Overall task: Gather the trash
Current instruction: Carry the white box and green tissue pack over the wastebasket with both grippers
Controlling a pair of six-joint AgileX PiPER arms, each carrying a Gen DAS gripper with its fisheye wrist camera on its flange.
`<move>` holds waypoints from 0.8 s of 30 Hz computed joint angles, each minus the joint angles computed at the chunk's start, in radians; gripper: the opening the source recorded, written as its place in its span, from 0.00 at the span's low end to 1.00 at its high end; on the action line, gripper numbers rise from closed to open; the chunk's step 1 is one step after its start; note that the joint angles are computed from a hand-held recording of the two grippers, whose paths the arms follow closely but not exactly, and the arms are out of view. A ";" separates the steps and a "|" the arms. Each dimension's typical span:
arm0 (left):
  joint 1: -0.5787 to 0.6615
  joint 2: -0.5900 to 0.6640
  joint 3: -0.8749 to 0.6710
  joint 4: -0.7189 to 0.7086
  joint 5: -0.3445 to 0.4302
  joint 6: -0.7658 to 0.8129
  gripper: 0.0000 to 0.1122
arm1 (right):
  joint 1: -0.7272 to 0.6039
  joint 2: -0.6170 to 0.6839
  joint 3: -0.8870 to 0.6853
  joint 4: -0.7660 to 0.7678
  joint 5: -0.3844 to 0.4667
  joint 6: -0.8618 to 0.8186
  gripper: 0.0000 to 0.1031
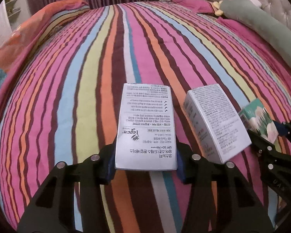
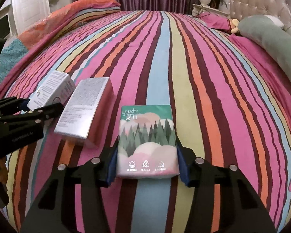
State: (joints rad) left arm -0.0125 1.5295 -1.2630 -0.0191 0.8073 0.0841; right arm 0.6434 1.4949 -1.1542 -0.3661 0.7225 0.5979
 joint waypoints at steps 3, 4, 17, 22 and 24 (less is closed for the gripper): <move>0.012 -0.043 0.020 -0.020 0.016 0.014 0.42 | 0.006 -0.038 0.015 0.008 0.021 0.011 0.47; 0.014 -0.064 0.028 -0.026 0.024 0.017 0.42 | 0.002 -0.048 0.017 0.019 0.027 0.008 0.47; -0.018 -0.378 0.156 -0.037 0.174 -0.009 0.42 | 0.121 -0.280 0.103 -0.007 0.187 0.158 0.47; -0.040 -0.494 0.206 -0.023 0.239 -0.032 0.42 | 0.217 -0.371 0.144 -0.048 0.265 0.259 0.47; -0.058 -0.546 0.228 -0.013 0.270 -0.048 0.42 | 0.263 -0.407 0.162 -0.064 0.299 0.308 0.47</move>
